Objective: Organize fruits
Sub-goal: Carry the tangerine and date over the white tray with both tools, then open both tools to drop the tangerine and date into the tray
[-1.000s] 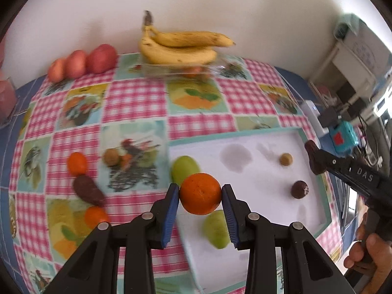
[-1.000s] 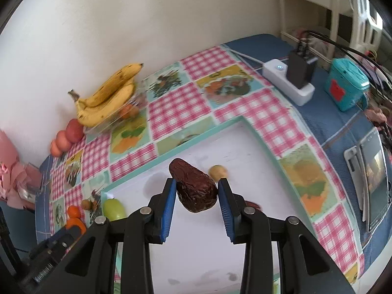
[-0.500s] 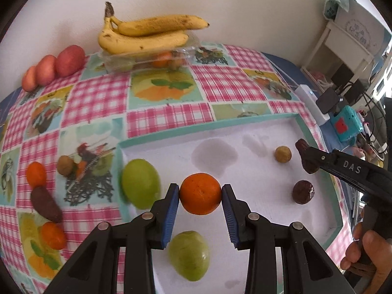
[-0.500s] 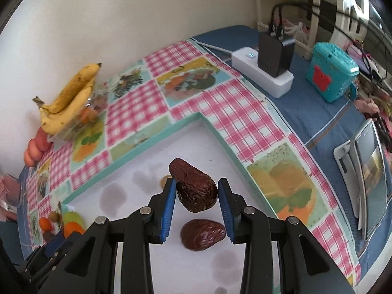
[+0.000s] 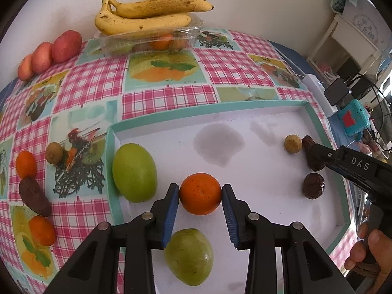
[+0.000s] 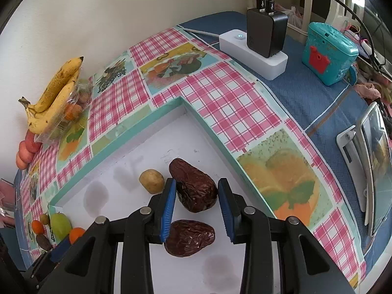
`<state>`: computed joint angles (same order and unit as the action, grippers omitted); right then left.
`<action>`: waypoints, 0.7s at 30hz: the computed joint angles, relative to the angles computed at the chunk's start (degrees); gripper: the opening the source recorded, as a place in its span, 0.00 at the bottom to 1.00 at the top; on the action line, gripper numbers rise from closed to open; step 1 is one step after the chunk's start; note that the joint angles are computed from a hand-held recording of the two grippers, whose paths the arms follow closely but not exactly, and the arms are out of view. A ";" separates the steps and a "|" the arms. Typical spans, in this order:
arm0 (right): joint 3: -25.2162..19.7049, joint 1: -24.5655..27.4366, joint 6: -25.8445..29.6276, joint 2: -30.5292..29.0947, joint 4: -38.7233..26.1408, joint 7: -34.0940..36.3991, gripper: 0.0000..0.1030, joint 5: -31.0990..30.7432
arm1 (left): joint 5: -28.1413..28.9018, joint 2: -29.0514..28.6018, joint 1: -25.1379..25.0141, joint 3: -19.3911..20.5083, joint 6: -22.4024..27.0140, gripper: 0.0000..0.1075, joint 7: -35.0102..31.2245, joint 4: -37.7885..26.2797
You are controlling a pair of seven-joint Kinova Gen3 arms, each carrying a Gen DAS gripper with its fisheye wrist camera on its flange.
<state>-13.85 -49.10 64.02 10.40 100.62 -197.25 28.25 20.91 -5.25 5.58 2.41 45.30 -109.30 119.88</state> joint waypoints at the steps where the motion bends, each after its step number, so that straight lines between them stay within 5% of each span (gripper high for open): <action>1: -0.01 0.04 0.04 0.05 -0.06 0.18 0.36 -0.05 | 0.07 -0.02 -0.02 -0.02 0.01 0.35 0.12 0.05; 10: 0.31 0.25 2.02 0.60 -1.55 1.86 0.36 -0.94 | -1.85 0.14 0.22 0.40 1.41 0.40 1.96 -1.04; 21: -0.69 -1.01 8.94 -0.33 -6.87 3.31 0.55 0.01 | -4.40 -3.36 -1.56 -1.24 7.70 0.59 4.51 -5.13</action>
<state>-14.54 -50.10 72.96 10.07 93.75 -193.95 28.26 16.51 -8.61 4.02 1.17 53.00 -104.79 114.75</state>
